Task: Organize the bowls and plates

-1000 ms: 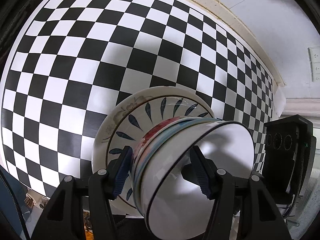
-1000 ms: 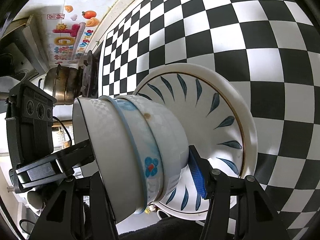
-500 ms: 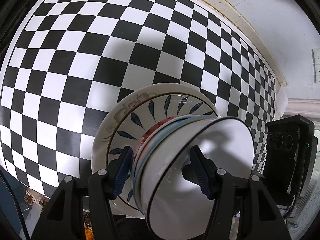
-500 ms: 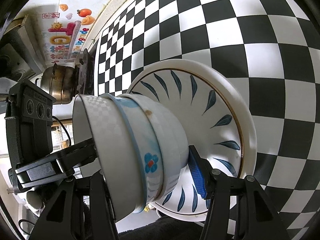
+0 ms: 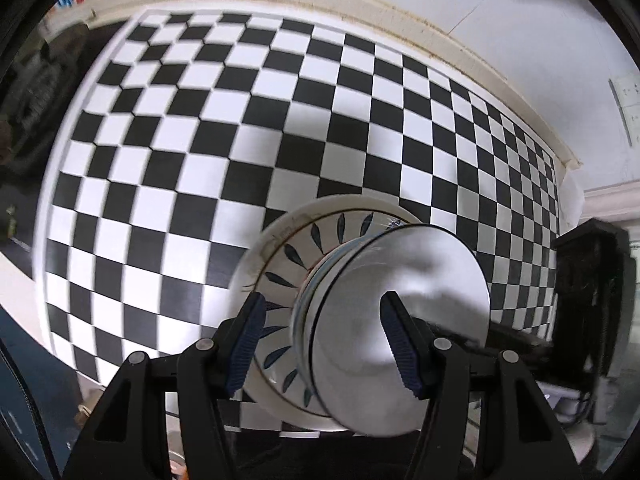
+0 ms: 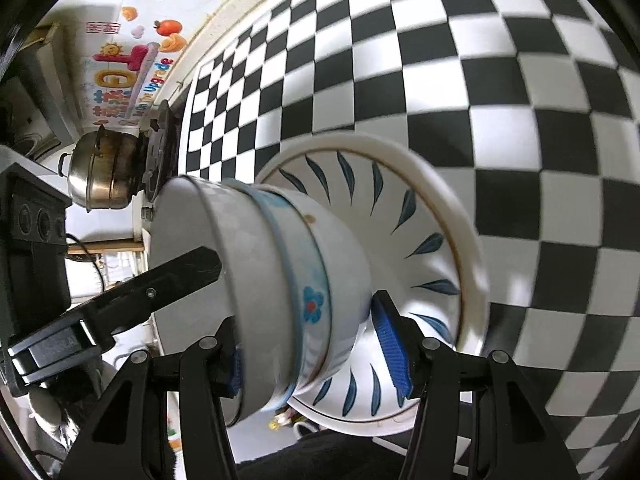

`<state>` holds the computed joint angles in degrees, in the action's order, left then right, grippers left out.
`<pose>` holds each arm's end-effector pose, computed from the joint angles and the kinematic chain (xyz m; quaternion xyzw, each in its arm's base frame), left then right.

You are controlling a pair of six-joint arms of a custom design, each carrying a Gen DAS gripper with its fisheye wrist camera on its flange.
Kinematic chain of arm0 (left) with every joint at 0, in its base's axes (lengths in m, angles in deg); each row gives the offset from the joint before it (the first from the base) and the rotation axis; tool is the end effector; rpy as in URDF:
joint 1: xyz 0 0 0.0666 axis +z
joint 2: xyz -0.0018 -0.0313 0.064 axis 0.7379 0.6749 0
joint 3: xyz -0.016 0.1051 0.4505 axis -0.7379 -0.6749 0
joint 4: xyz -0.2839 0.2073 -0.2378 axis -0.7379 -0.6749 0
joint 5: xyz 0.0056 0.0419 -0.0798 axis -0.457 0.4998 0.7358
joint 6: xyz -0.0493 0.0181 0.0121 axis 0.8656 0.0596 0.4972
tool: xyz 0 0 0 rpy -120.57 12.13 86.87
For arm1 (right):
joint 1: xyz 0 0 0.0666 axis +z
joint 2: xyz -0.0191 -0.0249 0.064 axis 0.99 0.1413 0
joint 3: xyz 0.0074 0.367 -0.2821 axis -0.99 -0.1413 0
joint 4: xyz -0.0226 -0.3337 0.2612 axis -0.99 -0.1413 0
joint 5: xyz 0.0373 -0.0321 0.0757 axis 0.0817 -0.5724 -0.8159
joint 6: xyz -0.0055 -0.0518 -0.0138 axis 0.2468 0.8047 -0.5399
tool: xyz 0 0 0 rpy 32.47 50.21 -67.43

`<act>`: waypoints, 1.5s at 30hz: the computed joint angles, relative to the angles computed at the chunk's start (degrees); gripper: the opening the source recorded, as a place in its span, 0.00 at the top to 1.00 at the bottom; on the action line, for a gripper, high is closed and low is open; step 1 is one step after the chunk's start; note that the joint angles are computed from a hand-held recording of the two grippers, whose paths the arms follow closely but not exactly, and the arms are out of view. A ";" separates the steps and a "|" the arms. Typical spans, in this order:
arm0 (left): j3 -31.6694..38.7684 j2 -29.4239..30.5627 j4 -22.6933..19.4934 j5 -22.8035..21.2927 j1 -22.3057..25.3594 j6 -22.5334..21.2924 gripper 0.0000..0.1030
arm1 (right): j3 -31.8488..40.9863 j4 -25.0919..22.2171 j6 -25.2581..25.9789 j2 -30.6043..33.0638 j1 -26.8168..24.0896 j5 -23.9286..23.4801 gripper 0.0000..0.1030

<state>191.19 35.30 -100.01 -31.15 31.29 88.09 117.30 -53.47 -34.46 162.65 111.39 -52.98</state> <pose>0.6100 -0.1860 0.5179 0.0091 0.9921 -0.1174 0.0428 0.6399 0.3834 0.3654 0.0578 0.9360 0.3468 0.0151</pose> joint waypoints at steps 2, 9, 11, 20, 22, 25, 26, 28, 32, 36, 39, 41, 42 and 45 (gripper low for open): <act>-0.56 -1.14 0.39 -3.14 -0.59 -0.67 0.44 | 0.22 -1.03 0.78 -0.90 -0.05 2.64 0.44; -5.27 -6.23 4.76 -9.76 -1.89 -1.75 0.40 | 1.47 -7.18 3.95 -4.42 1.60 15.88 0.43; -7.07 -8.19 7.04 -11.06 -1.96 -2.24 0.35 | 1.53 -8.52 4.06 -5.60 2.59 19.68 0.35; -13.02 -16.36 15.31 -14.49 -1.73 -6.74 0.02 | 1.55 -12.26 1.08 -11.21 8.76 40.06 0.16; -13.69 -17.81 16.05 -15.23 -1.95 -7.50 0.01 | 2.21 -13.47 0.35 -11.95 10.52 44.83 0.13; -14.66 -20.07 16.56 -15.38 -2.27 -8.36 0.00 | 2.95 -15.65 -1.92 -13.08 13.12 50.39 0.10; -14.95 -20.76 16.71 -15.26 -2.34 -8.72 0.01 | 3.34 -16.38 -2.83 -13.21 13.75 51.21 0.10; -15.12 -22.12 16.31 -14.33 -2.29 -9.07 0.01 | 3.44 -17.55 -4.77 -13.99 15.05 53.19 0.09; -15.23 -24.95 16.62 -13.81 -2.51 -9.02 0.00 | 3.81 -19.96 -7.93 -15.65 17.41 56.51 0.07; -15.43 -28.50 17.43 -14.58 -3.03 -8.78 0.00 | 3.92 -21.46 -10.33 -17.90 19.84 60.44 0.07; -15.48 -31.47 17.46 -16.63 -4.19 -8.56 0.00 | 4.51 -22.82 -11.69 -19.86 22.55 64.62 0.07; -15.46 -33.21 17.06 -17.94 -5.09 -8.20 0.00 | 4.98 -23.87 -12.42 -20.89 24.43 67.38 0.07; -15.47 -34.16 16.52 -19.07 -5.75 -7.75 0.00 | 5.59 -24.97 -12.96 -21.23 25.55 69.01 0.07; -15.56 -36.65 14.87 -21.32 -7.51 -6.37 0.00 | 7.25 -28.69 -15.22 -22.34 29.16 73.64 0.07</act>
<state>175.63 -1.35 -85.14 -52.48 23.78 81.72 124.55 -82.16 -49.68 140.31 140.55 20.66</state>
